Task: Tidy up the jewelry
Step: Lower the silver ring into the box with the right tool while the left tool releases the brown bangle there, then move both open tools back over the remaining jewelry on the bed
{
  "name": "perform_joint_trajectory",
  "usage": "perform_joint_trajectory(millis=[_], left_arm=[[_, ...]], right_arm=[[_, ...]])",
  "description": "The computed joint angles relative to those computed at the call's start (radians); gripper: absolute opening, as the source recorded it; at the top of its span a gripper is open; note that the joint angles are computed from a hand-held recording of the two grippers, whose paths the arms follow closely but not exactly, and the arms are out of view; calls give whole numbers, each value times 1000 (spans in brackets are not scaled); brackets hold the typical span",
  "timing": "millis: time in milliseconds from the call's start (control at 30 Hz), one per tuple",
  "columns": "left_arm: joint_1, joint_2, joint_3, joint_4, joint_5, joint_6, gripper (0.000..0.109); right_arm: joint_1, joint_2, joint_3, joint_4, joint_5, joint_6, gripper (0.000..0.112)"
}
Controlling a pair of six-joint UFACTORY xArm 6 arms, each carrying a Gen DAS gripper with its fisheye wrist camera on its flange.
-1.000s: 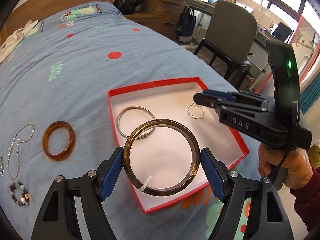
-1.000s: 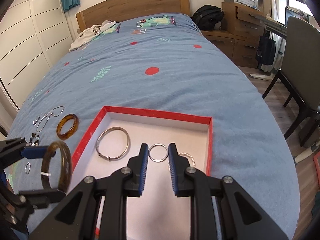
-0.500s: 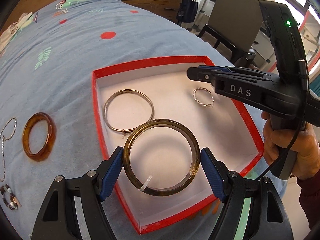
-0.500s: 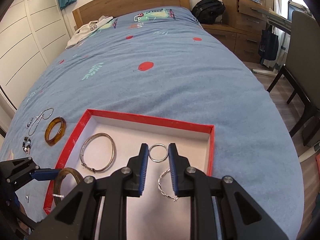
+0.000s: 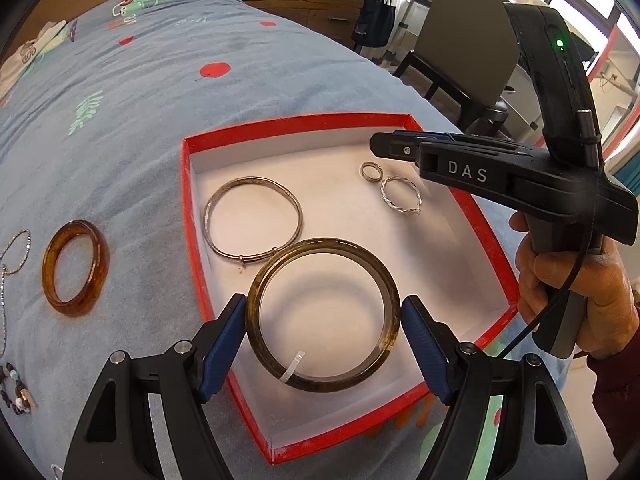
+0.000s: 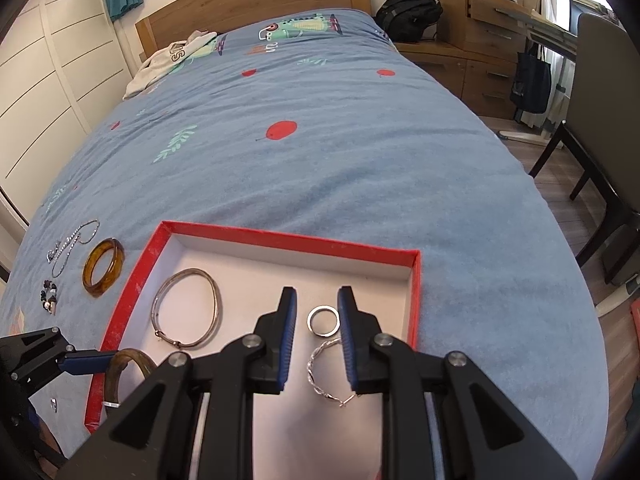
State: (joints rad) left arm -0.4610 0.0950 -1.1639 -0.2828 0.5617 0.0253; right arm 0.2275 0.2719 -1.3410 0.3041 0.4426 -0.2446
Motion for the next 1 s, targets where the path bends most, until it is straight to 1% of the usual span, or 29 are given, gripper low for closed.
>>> perform_joint_trajectory(millis=[133,267,367,567,767,867,1000], left_arm=[[10,-5,-1,-2,16,-7,77],[10,-7,2,-22,18,6,79],[8,5,-7,-9,25,-2,79],[8,-27,17,2,1,-41,79],[12,-123,67,41,-4,-83,79],[17,-195,106,72,-8,-118,80],[34,-307,162,145,-1,-177,81]], right_arm=[[3,-31,21,7,-8,4,21],[7,-74,53,-16,-12,25,21],[4,-113,83,-24,-16,39,21],[-5,-179,128,-54,-14,60,21],[-8,-246,165,-102,-5,113,21],[1,-296,188,-125,3,139,21],[24,-375,219,-188,16,202,21]])
